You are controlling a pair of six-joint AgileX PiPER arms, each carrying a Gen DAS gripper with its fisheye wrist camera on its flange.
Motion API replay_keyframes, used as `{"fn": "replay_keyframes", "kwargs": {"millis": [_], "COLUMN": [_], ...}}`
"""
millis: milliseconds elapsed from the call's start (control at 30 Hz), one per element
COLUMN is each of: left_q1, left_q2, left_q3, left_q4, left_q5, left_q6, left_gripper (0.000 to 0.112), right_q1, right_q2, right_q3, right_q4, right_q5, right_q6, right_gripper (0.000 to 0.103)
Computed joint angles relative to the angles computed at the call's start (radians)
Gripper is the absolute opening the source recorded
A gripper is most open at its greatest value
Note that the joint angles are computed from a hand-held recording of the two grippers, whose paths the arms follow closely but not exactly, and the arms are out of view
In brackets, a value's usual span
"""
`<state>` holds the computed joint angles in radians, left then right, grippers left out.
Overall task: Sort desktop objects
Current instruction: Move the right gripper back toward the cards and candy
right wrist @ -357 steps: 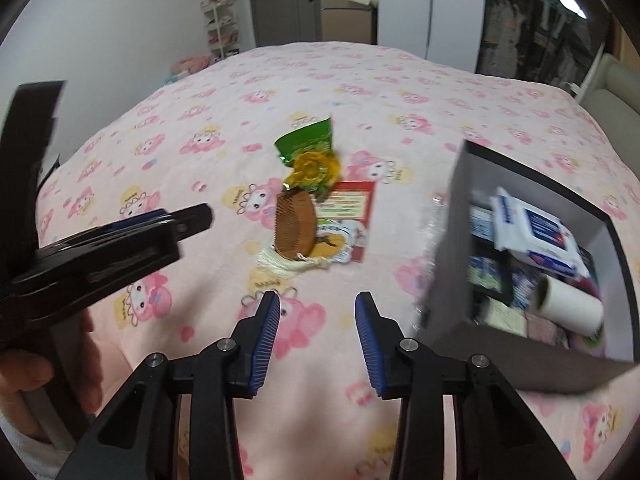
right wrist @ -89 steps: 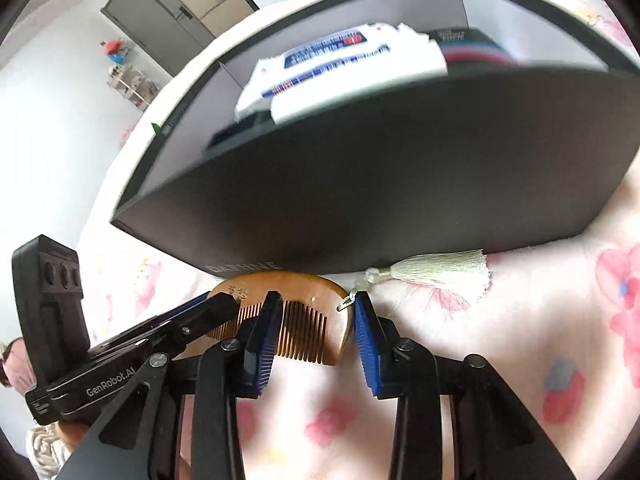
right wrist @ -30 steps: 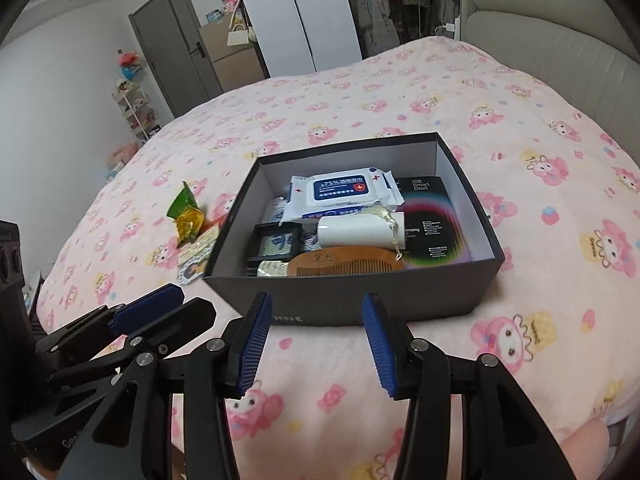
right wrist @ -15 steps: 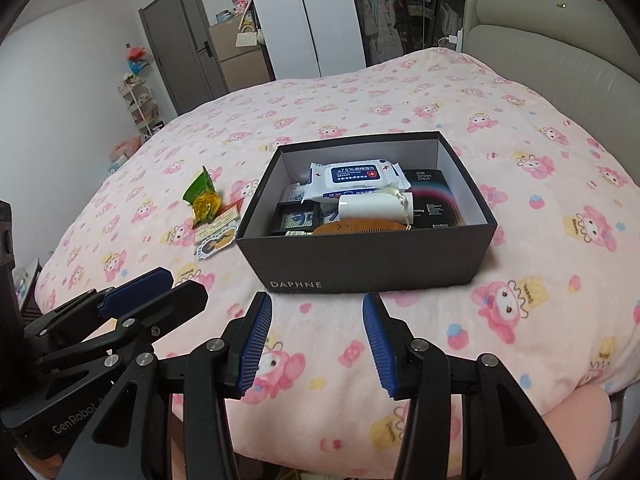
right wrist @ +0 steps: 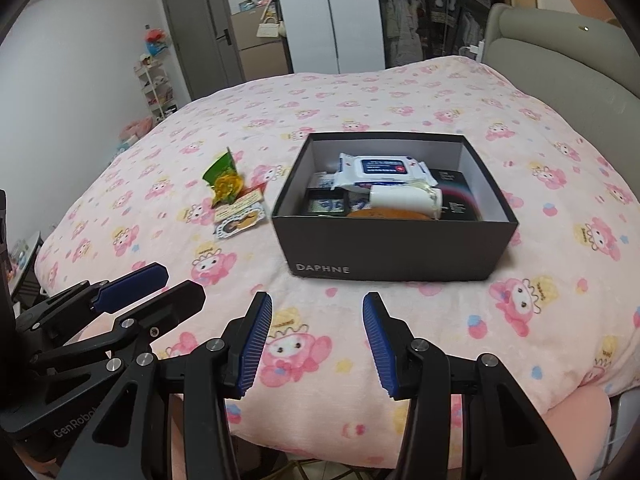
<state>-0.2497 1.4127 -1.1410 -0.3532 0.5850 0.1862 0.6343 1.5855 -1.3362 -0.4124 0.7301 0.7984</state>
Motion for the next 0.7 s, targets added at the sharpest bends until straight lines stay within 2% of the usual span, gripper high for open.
{"fn": "replay_keyframes", "kwargs": {"millis": [200, 433, 533, 600, 700], "left_q1": [0.079, 0.196, 0.235, 0.259, 0.308], "left_q2": [-0.004, 0.054, 0.101, 0.137, 0.216], "left_q3": [0.027, 0.019, 0.007, -0.005, -0.052], "left_q4": [-0.058, -0.168, -0.195, -0.227, -0.291], "left_q5": [0.003, -0.008, -0.048, -0.068, -0.057], "left_q6": [0.064, 0.15, 0.149, 0.179, 0.225], "left_gripper": [0.044, 0.044, 0.044, 0.043, 0.042], "right_q1": [0.042, 0.025, 0.002, -0.005, -0.01], "right_q2": [0.062, 0.185, 0.288, 0.369, 0.481], "right_q3": [-0.058, -0.18, -0.293, -0.395, -0.546], "right_q4": [-0.019, 0.091, 0.167, 0.207, 0.241], "right_q5": [0.012, -0.021, -0.025, 0.012, 0.071], "right_q6": [0.016, -0.111, -0.207, -0.262, -0.317], "right_gripper": [0.043, 0.043, 0.043, 0.043, 0.043]}}
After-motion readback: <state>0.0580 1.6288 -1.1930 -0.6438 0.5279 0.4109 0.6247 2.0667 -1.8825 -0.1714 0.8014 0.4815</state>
